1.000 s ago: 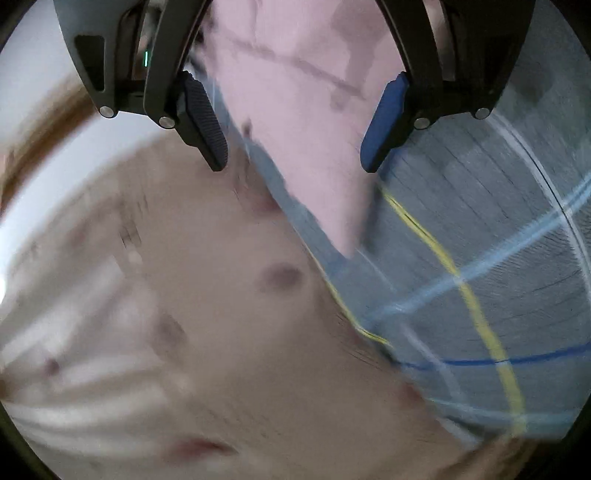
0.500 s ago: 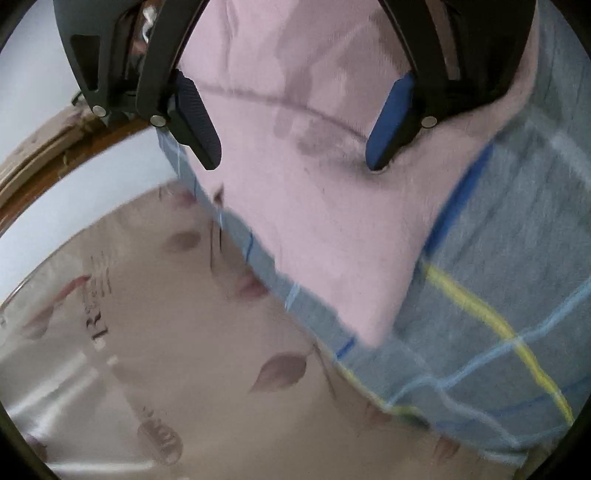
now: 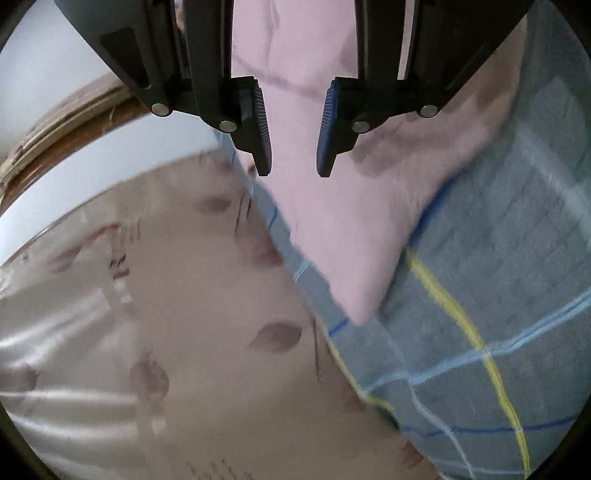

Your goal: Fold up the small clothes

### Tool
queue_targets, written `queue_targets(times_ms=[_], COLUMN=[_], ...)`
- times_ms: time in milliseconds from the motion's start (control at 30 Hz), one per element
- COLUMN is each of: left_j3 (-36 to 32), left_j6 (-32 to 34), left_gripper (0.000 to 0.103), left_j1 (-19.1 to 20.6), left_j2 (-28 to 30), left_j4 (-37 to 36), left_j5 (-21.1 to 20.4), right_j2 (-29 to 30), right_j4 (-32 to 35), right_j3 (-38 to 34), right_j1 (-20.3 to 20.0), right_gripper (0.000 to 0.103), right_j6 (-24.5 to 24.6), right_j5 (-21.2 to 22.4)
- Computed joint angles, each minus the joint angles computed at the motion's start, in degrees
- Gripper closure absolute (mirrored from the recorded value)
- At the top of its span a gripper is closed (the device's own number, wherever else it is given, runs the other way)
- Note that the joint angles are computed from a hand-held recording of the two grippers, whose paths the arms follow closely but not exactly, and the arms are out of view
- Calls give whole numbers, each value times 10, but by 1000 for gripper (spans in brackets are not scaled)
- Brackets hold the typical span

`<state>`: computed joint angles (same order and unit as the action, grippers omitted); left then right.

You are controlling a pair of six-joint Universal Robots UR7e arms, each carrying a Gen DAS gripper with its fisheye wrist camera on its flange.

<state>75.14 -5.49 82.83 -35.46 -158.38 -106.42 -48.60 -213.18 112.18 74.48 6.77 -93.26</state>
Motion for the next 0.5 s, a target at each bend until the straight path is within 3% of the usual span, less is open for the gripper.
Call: queue_targets(times_ms=[33,100,300,400,500], left_j3=[12,11,-12,-21,-30], left_j6=[-4,-1,-15,-28,-42], left_gripper=[70,32,26,24,24], left_j1=[0,-5,-26,-30,-24], left_j2=[-10,-13,-8,3,16], left_j4=[6,48,113,92,54], left_j5=[7,30,93,100,80], right_j2=[0,0,2,2,2], right_j4=[0,0,0,0,-3], right_j3=[0,0,-3,-3,-2], right_j1=[0,1,5,3,1], right_gripper=[55,55,55,54,54], right_j6=[0,-1,-1,-1,0], right_j5=[0,-2,-9,-4,0])
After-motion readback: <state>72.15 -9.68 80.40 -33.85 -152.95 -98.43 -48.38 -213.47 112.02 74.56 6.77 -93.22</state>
